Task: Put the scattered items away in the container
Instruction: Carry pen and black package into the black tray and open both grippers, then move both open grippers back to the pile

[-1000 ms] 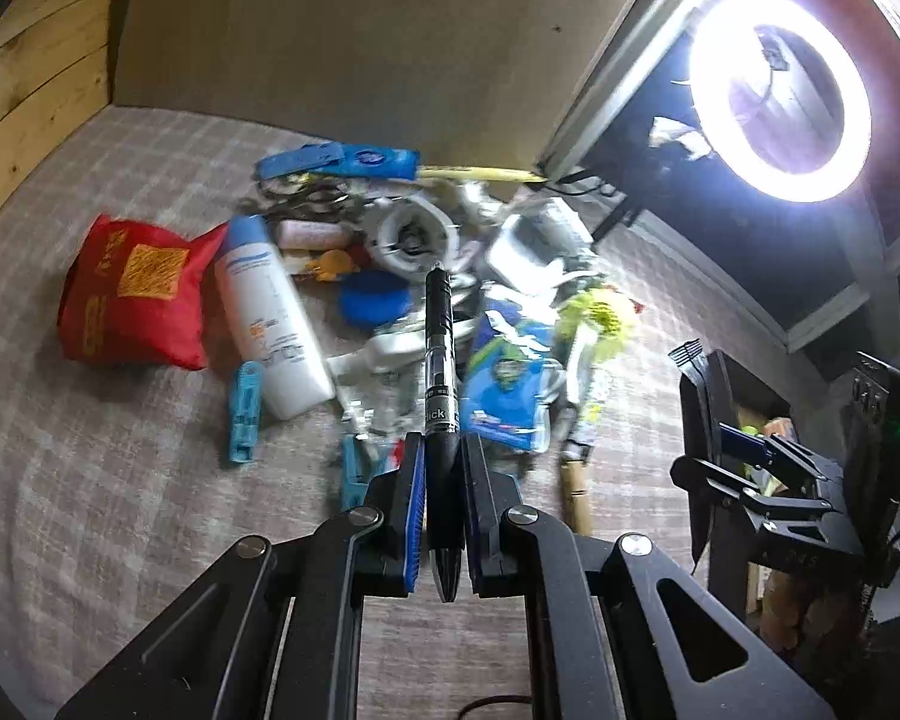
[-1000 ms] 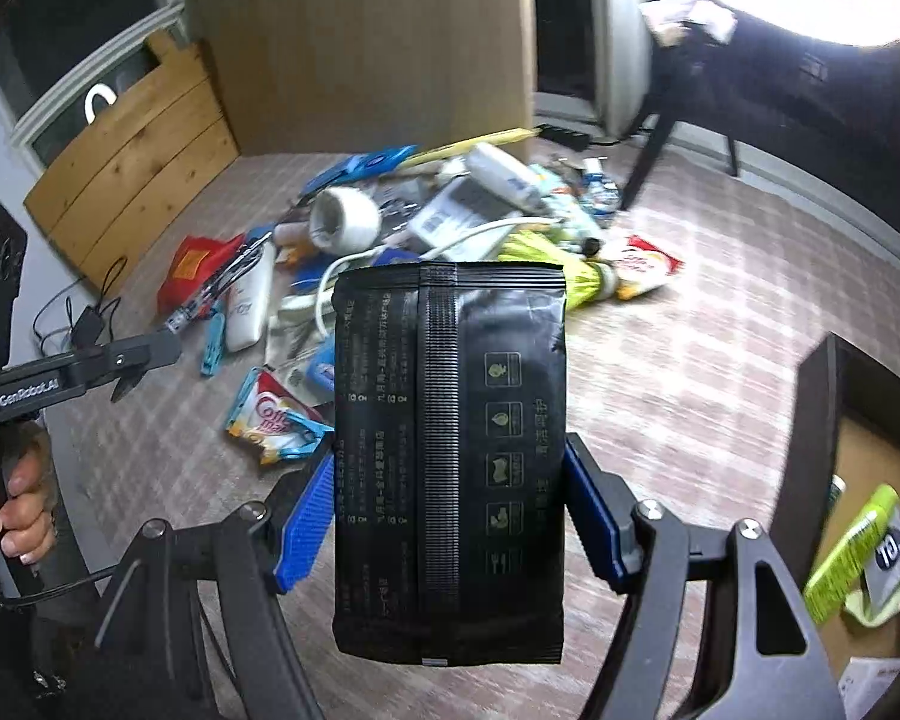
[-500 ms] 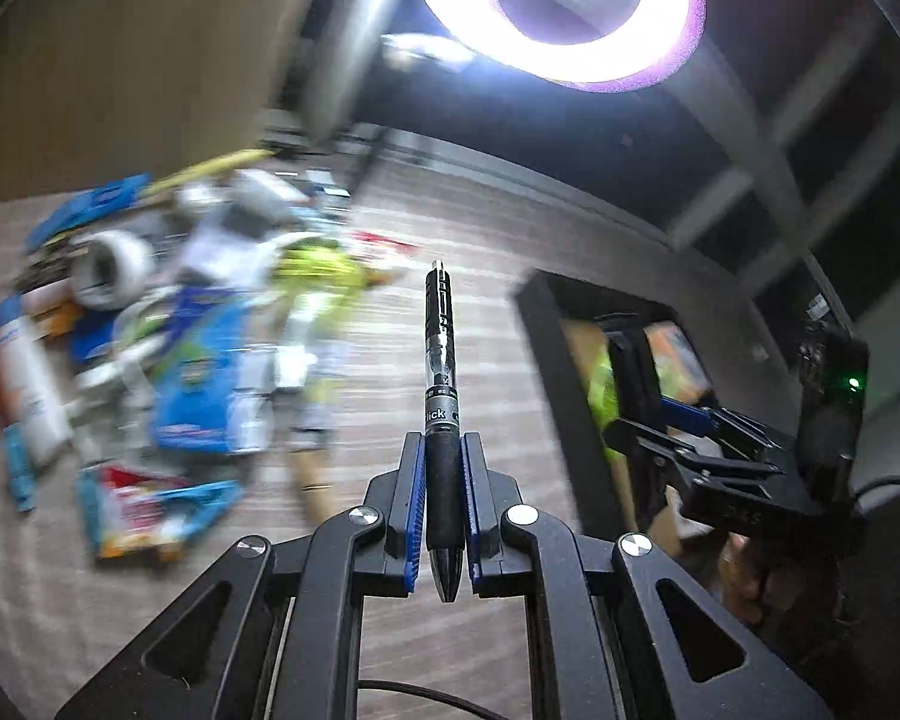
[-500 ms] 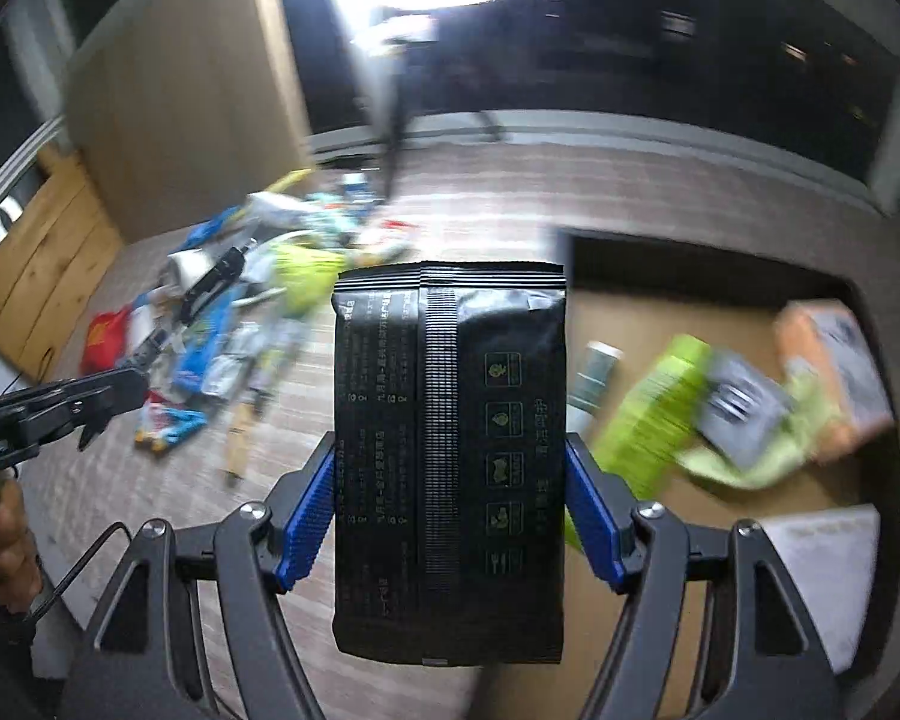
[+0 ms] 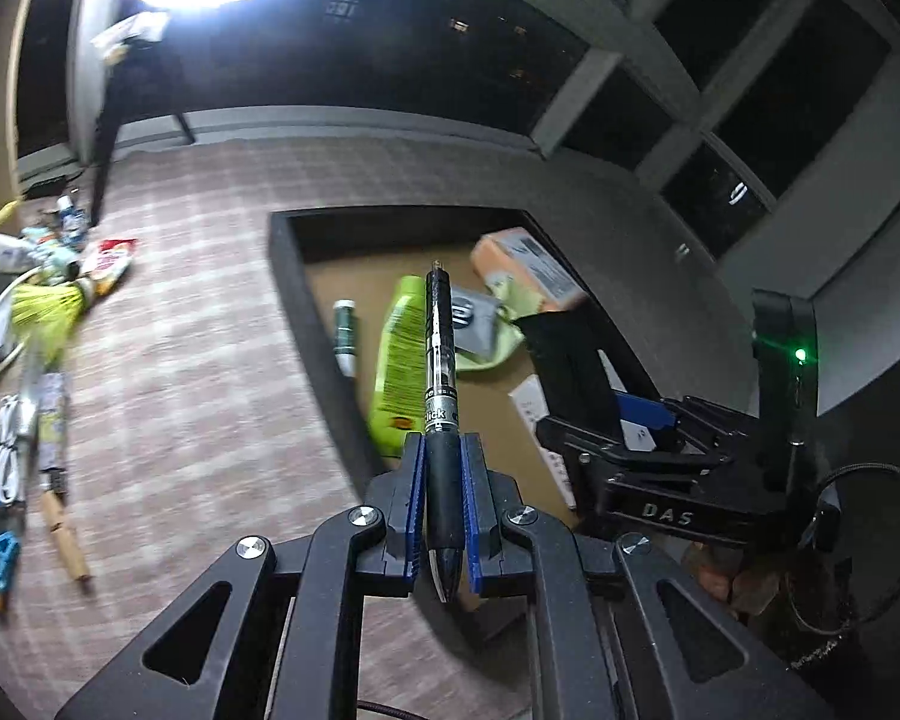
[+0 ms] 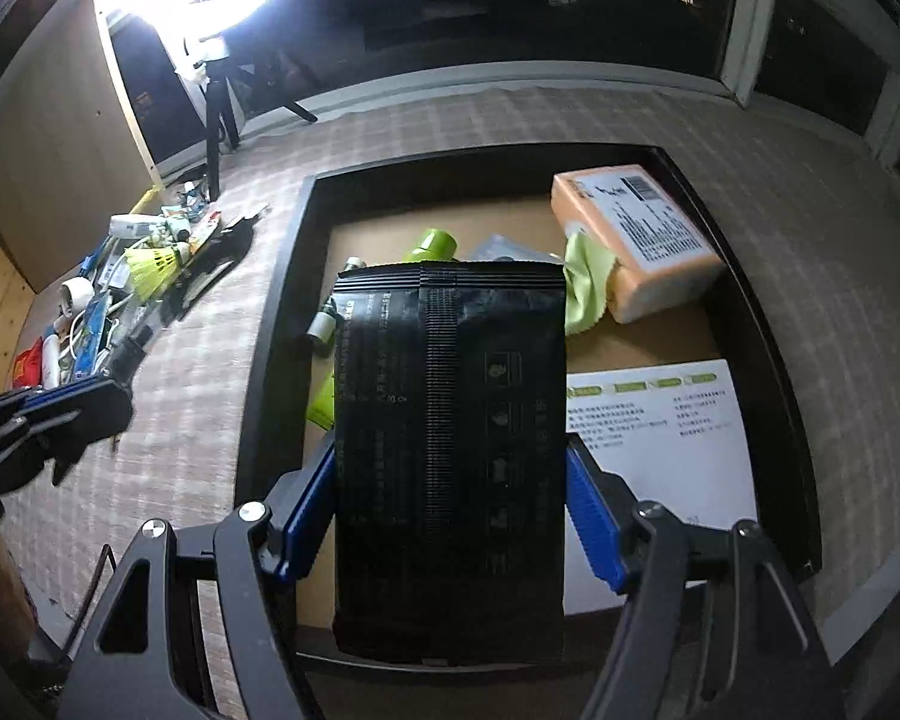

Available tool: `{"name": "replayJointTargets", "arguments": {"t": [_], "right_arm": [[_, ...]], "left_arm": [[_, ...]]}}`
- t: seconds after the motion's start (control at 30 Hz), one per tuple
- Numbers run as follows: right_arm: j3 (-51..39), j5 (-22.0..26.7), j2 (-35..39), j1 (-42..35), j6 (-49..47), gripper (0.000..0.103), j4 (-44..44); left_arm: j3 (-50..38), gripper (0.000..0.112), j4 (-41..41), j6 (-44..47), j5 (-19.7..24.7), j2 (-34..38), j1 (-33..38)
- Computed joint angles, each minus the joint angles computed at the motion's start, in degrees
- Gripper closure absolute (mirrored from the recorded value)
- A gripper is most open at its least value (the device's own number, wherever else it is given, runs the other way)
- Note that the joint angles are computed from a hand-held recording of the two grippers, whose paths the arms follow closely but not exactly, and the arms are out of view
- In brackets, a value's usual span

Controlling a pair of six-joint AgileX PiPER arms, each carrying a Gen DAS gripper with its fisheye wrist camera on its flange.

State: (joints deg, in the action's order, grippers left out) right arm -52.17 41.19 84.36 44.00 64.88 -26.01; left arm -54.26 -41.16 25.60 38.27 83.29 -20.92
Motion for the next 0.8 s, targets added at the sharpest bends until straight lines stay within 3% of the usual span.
{"name": "replayJointTargets", "arguments": {"t": [0.07,0.17,0.27,0.53,0.8], "right_arm": [[0.2,-0.9,0.1,-0.7,-2.6,0.032,1.7],[-0.6,1.1,0.5,0.0,-0.1,0.030,-0.8],[0.0,1.0,-1.1,-0.1,1.9,0.030,-2.7],[-1.1,-0.8,-1.1,-0.9,1.5,0.030,-3.0],[-9.0,-4.2,5.9,0.3,-4.9,0.030,0.6]], "left_arm": [[0.3,0.102,-3.0,1.3,-1.5,0.9,-1.7],[-1.5,0.072,-0.7,-1.1,-0.6,4.0,-4.2],[-1.0,0.072,5.1,-5.4,-3.0,3.4,-6.5],[0.7,0.072,6.2,-4.5,-2.0,0.0,-2.3],[4.5,0.073,4.9,-0.3,-1.6,-3.3,10.2]]}}
